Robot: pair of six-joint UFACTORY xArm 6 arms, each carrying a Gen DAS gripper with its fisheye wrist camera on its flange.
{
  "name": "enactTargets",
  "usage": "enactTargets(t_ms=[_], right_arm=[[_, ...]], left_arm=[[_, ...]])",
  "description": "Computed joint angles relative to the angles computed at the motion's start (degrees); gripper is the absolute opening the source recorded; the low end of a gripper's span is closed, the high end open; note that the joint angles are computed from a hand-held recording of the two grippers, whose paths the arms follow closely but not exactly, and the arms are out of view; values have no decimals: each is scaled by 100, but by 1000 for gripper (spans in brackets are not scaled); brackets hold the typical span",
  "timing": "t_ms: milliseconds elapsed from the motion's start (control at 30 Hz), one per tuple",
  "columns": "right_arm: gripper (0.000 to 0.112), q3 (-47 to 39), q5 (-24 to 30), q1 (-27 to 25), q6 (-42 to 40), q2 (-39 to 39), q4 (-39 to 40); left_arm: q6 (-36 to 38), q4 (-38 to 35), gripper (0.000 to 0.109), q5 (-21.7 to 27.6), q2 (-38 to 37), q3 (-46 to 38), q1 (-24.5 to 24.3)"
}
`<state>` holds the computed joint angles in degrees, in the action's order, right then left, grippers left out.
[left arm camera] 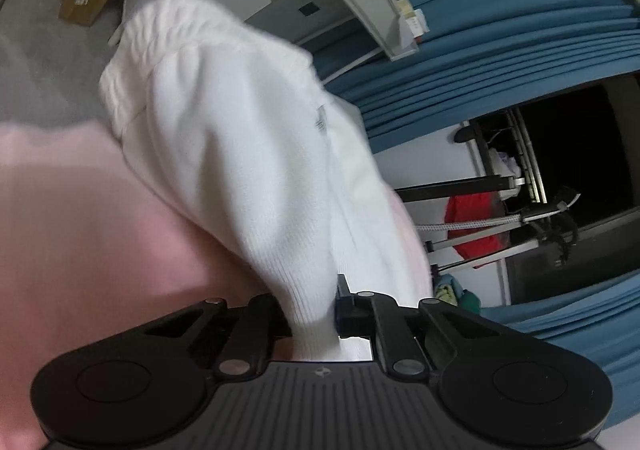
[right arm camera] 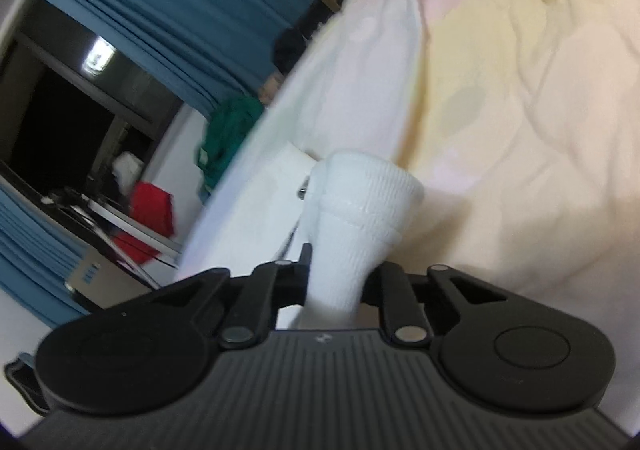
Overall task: Fold clothes
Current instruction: 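Hold the cuff with the right gripper while the left gripper holds the waistband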
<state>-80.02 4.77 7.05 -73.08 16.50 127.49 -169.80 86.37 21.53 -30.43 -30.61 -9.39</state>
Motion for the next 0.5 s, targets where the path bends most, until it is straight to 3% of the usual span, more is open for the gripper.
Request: enactTargets(t_ms=[100,300,367,500], right_arm=[[15,112,8,-38,-467,-250,455],[11,970,124,-141,911,-1014,-246],[11,1312,146,-152,1505,-1344,-796],[11,1828,150,-201,1858,-1987,-1194]], left_arm=[[666,-425,10,54,-561,204,-91],[2475,-1891,10,390,-1413,437,-591],[2880,-2342,10,717,-1807,610,-902],[3026,-2982,10,1805,-2909,1088,-1909]])
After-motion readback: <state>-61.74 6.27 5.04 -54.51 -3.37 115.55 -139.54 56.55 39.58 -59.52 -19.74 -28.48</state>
